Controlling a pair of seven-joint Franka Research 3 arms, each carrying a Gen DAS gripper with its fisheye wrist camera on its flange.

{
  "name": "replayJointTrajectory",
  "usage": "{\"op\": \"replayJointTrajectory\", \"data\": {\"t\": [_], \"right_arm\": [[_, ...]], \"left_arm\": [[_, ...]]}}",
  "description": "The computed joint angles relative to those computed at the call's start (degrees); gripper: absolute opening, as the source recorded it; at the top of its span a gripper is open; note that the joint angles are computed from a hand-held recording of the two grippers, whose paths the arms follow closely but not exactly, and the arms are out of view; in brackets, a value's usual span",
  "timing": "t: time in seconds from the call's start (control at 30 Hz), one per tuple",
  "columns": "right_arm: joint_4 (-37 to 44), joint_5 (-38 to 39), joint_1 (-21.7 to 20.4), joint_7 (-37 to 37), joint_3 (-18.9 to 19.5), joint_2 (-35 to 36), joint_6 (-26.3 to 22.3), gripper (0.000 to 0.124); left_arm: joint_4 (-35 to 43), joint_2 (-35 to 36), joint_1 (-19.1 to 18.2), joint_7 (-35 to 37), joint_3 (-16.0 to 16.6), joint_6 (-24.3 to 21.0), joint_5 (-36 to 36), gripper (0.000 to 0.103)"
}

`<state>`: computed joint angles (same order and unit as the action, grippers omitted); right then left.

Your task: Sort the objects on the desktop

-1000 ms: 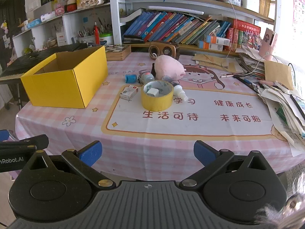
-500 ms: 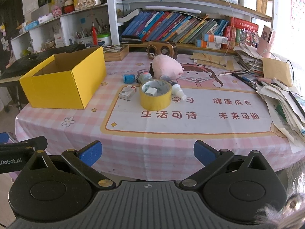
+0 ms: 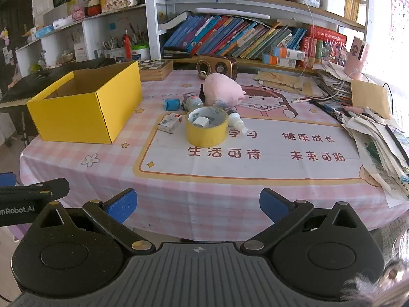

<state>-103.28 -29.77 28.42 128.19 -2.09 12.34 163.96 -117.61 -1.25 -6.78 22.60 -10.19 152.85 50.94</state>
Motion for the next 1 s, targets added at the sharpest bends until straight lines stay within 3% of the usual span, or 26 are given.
{"op": "replayJointTrajectory", "data": {"t": [0.43, 1.0], "right_arm": [[-0.03, 1.54, -1.40, -1.71, -0.02, 0.37, 0.43, 0.102], [8.35, 17.67, -4.15, -19.18, 1.44, 6.95, -2.55, 0.101]], "left_arm": [[2.86, 2.85, -1.06, 2.37, 0.32, 1.30, -1.26, 0.103], [11.59, 9.98, -4.01, 2.95, 1.85, -3.15, -3.72, 0.103]]}}
